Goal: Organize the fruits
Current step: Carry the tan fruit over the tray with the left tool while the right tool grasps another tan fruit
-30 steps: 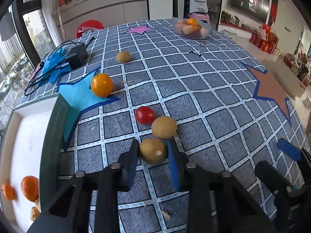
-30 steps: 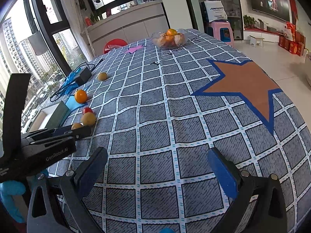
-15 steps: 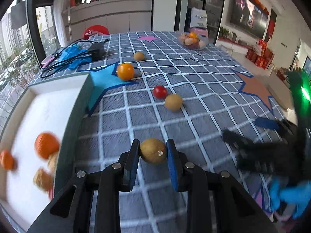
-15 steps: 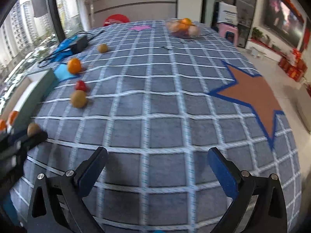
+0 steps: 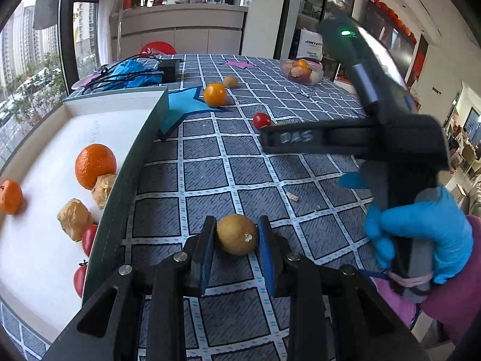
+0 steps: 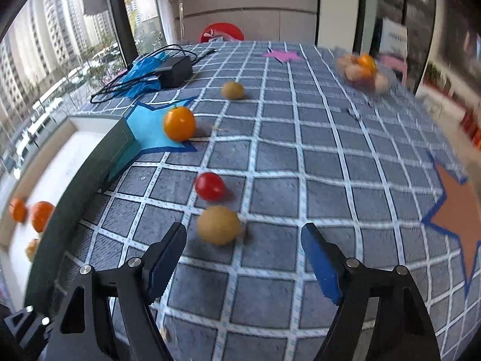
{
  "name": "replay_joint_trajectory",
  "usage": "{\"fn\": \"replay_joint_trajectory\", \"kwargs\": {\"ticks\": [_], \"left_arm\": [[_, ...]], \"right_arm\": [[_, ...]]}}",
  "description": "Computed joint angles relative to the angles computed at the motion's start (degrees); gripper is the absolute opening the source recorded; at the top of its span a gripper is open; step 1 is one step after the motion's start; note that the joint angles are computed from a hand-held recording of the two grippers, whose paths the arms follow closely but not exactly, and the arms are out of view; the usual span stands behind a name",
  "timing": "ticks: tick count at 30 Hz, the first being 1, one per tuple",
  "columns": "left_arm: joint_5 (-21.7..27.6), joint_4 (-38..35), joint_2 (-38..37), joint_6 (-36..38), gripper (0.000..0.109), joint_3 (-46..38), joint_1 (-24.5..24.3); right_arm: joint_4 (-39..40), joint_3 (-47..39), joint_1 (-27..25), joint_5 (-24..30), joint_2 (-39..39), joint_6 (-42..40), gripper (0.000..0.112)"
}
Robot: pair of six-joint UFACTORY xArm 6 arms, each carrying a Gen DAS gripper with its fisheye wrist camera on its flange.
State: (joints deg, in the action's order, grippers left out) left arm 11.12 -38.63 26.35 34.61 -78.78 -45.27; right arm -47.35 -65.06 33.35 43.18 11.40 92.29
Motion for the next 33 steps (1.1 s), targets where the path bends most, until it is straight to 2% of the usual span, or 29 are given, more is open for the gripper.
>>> {"fn": "replay_joint_trajectory", "kwargs": {"ticks": [1,2,3,9,12,17,20,23,33], "left_arm": [[-0.19,-1.5,0.02,1.34,0.03,0.01,-0.06],[-0.38,-3.26,0.08,2.89,0.03,-0.04,-0.14],[-0.44,-4.83,0.08,4.24,0.03,-0.04,-0.17],[1.83,-13.63,0.19,10.93,0.03,-1.16,0.38],[2.92,-14.96,-0.3,11.99,0.03,-0.99,0.7],[2.2,-19.72,-3.33,16.38,0.03,0.88,0.61],[0.85,-20.22,-5.05,16.95,0.03,1.9,1.07],[-1.47,-16.65,-5.49,13.58,0.03,2.24,2.17],[-7.4,7.0,-3.76,-10.22,0.03,2.38,8.4]], "right_arm": [[-0.41,-0.59,0.37,0.9,0.35,-0.17,0.057],[-0.79,-0.38,0.28,-0.2,0.22,-0.02,0.038],[-0.77,-0.42,0.33,-0.63,0.2,-0.09,0.029],[-1.69,3.21,0.66,-2.83,-3.23,3.55,0.029],[-1.91,5.19,1.54,-2.52,-5.81,4.74,0.029],[-1.69,6.81,2.58,-2.51,-8.49,5.44,0.029],[-1.35,6.63,2.73,-3.27,-8.91,5.49,0.029],[-1.28,5.53,2.99,-3.87,-8.36,5.02,0.029],[1.01,-4.36,3.82,-6.79,-0.97,-0.84,0.029]]}}
